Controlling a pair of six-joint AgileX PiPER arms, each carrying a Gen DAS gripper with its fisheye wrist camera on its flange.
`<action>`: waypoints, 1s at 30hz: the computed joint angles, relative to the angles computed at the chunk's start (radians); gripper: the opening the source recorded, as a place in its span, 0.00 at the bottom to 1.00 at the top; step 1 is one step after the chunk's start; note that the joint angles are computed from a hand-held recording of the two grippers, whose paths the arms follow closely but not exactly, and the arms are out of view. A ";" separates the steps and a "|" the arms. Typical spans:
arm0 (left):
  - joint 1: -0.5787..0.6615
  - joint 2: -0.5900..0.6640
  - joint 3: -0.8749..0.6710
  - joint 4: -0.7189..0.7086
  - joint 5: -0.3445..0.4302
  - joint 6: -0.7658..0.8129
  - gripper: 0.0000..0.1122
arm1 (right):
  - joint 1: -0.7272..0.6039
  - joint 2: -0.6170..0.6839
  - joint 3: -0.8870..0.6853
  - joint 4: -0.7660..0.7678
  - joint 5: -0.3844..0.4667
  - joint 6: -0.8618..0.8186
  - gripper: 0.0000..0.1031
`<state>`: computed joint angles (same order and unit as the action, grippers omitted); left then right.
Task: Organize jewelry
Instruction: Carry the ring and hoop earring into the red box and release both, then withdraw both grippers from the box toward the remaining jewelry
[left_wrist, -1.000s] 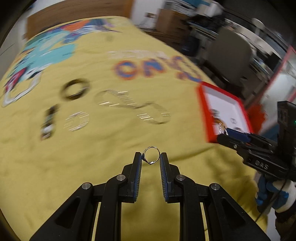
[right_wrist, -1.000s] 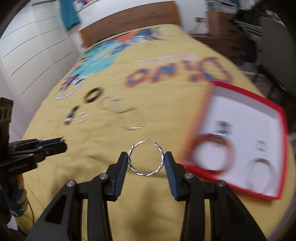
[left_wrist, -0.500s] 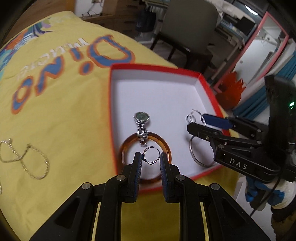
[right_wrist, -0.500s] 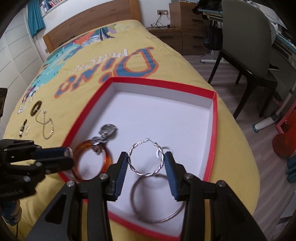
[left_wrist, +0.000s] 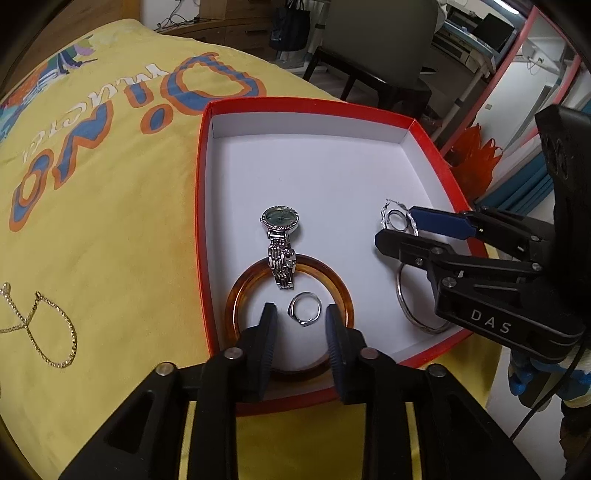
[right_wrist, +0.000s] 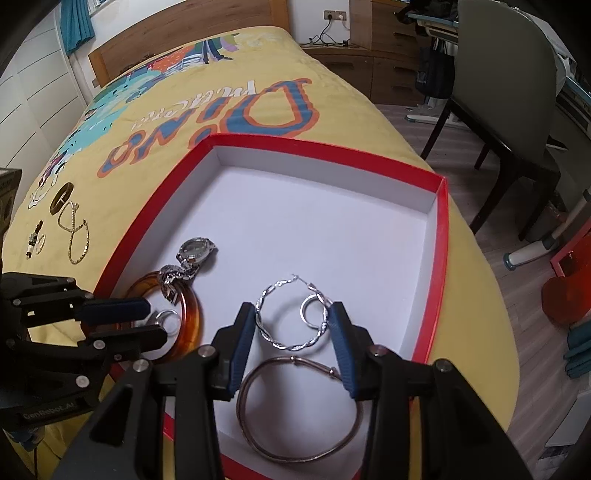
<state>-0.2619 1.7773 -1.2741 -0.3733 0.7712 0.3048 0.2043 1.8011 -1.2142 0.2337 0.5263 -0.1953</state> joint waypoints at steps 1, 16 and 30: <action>0.001 0.001 -0.006 0.005 -0.001 -0.002 0.31 | 0.004 0.000 -0.003 -0.011 0.006 0.012 0.38; 0.016 -0.190 0.101 0.102 -0.017 -0.109 0.43 | 0.042 -0.188 0.109 -0.131 0.039 0.186 0.39; -0.025 -0.632 0.385 0.527 0.043 -0.493 0.51 | 0.364 -0.505 0.281 -0.291 0.116 0.583 0.39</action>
<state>-0.2869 1.1455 -0.8890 0.1538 0.8144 -0.1881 0.5683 1.2958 -0.9335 -0.0575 0.6420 0.3873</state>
